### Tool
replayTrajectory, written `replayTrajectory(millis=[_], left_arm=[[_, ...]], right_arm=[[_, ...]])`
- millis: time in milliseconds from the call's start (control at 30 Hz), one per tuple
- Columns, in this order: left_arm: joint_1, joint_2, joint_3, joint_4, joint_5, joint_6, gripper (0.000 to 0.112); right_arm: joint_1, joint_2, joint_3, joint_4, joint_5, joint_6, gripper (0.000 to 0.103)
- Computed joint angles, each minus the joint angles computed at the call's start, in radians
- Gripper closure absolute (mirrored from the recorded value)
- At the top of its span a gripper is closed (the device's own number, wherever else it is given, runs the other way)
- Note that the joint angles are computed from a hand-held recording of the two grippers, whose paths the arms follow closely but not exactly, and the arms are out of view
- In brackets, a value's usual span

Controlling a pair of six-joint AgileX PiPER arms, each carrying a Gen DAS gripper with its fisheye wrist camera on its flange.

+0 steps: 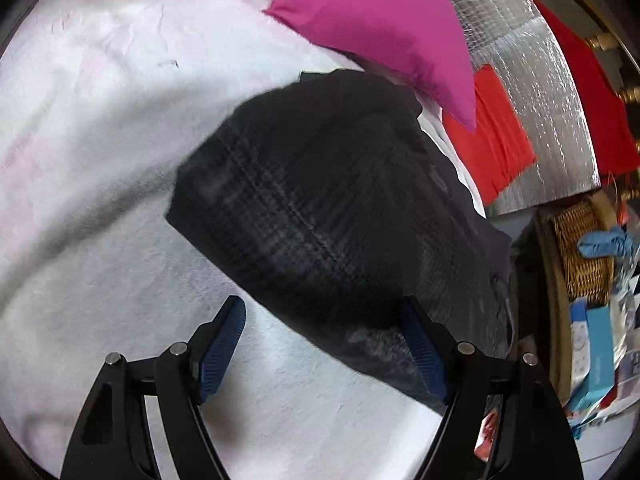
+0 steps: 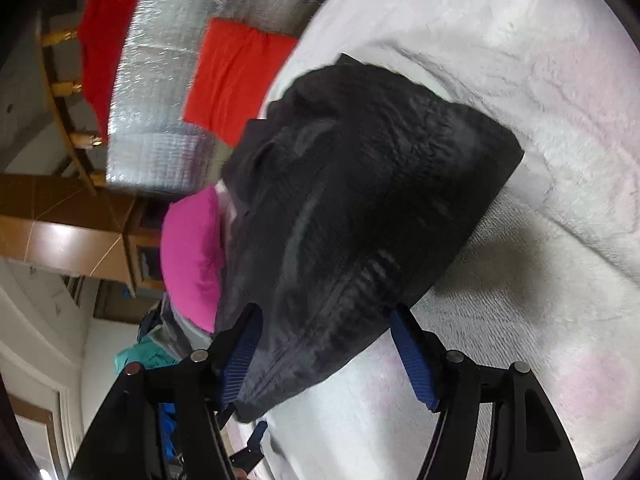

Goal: Fold large clothes

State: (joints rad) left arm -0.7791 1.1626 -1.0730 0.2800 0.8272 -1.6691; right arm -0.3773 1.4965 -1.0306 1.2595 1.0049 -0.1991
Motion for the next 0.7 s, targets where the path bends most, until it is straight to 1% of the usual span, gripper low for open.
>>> replayTrajectory(millis=[67,100,200,300,333,400,467,500,600,700], left_arm=[[-0.019,0.011,-0.007,0.037,0.003,-0.038,0.033],[-0.022,0.015,-0.01,0.041,0.001,-0.041,0.033],[-0.011,0.044,-0.019,0.026,-0.039,-0.025,0.033],[-0.006,0.067,-0.036,0.026,-0.031,-0.007,0.033],[-0.013,0.076,-0.048,0.037,-0.018,-0.016,0.033],[-0.026,0.112,-0.095,0.055,0.038,0.004,0.033],[-0.043,0.153,-0.148,0.069,0.09,0.028,0.033],[-0.041,0.164,-0.159,0.063,0.095,0.038,0.033],[-0.003,0.17,-0.15,0.013,0.047,0.067,0.027],[0.025,0.125,-0.093,-0.015,-0.01,0.056,0.026]], right_arm=[[0.014,0.022,0.018,0.027,-0.014,0.029,0.031],[0.018,0.01,0.036,0.047,-0.037,0.032,0.031],[0.022,-0.008,0.039,0.066,-0.062,0.024,0.029],[0.037,0.007,0.043,0.093,-0.102,0.011,0.029],[0.039,0.01,0.046,0.112,-0.115,-0.002,0.029],[0.046,0.008,0.041,0.127,-0.143,-0.024,0.029],[0.062,0.012,0.025,0.115,-0.173,-0.032,0.029],[0.076,0.016,0.01,0.088,-0.193,-0.021,0.029],[0.109,0.02,-0.019,0.031,-0.249,-0.009,0.029],[0.134,0.022,-0.039,-0.026,-0.289,0.017,0.03]])
